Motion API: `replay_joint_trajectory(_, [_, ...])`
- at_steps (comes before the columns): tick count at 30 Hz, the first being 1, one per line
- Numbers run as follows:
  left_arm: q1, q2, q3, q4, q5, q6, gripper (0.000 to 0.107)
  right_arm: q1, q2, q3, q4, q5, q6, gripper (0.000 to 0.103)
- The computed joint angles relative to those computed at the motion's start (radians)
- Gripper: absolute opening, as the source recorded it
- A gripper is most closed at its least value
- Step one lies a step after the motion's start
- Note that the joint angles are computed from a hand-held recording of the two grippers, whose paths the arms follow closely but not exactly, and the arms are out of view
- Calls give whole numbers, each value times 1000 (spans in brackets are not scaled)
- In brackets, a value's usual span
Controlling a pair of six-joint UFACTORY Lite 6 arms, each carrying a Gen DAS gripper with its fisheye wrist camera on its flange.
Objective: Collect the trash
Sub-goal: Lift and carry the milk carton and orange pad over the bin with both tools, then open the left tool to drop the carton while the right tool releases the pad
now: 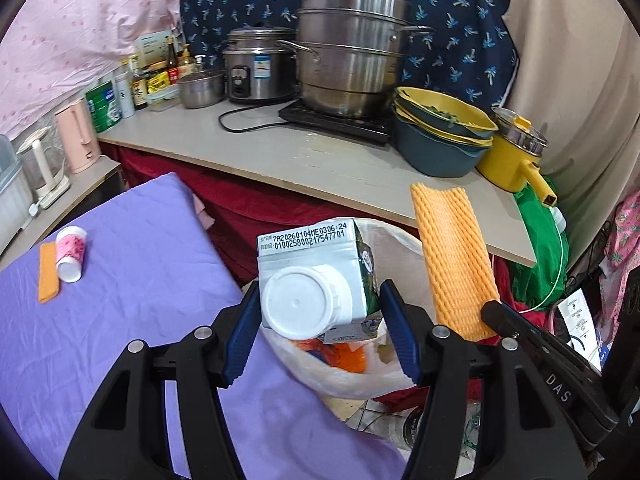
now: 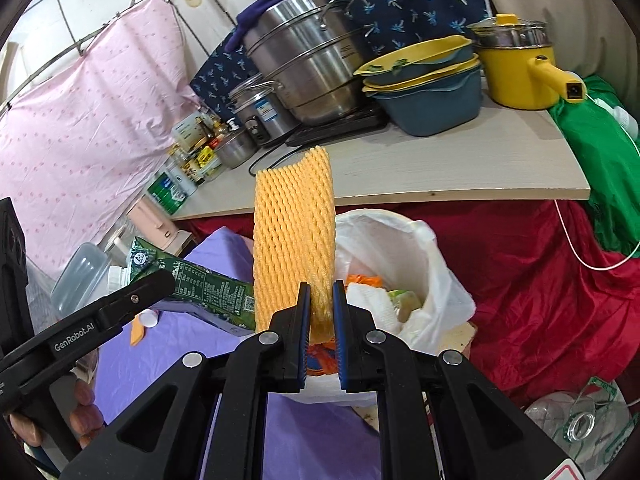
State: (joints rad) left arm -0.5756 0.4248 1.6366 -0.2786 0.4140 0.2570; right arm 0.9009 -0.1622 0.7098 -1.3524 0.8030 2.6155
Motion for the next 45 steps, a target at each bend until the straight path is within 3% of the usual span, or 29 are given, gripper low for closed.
replay_joint_trajectory(9, [-57,155,188,68,53,-94,57,-58,-77,-98,-9,-36,15,11])
replay_joint_trajectory(23, [-56,274,328,116,86,-154,57,-128,-7,-87,-90,-122,76,11])
replay_joint_trajectory(29, [-46,309,388,148,102,-197,70,-156,27,-55,-108,-153,62,11])
replay_joint_trajectory(37, [5,263,327,129,79,-187,73,-186,99,5,-131,-196,57,11])
replay_joint_trajectory(40, [16,236,285,145,56,-193,77,-195,137,41,-133,-206,43,16])
replay_joint_trajectory(42, [22,214,250,163,32,-206,82,-193,167,71,-114,-190,29,36])
replay_joint_trajectory(45, [32,192,215,166,13,-195,82,-186,180,92,-119,-178,41,37])
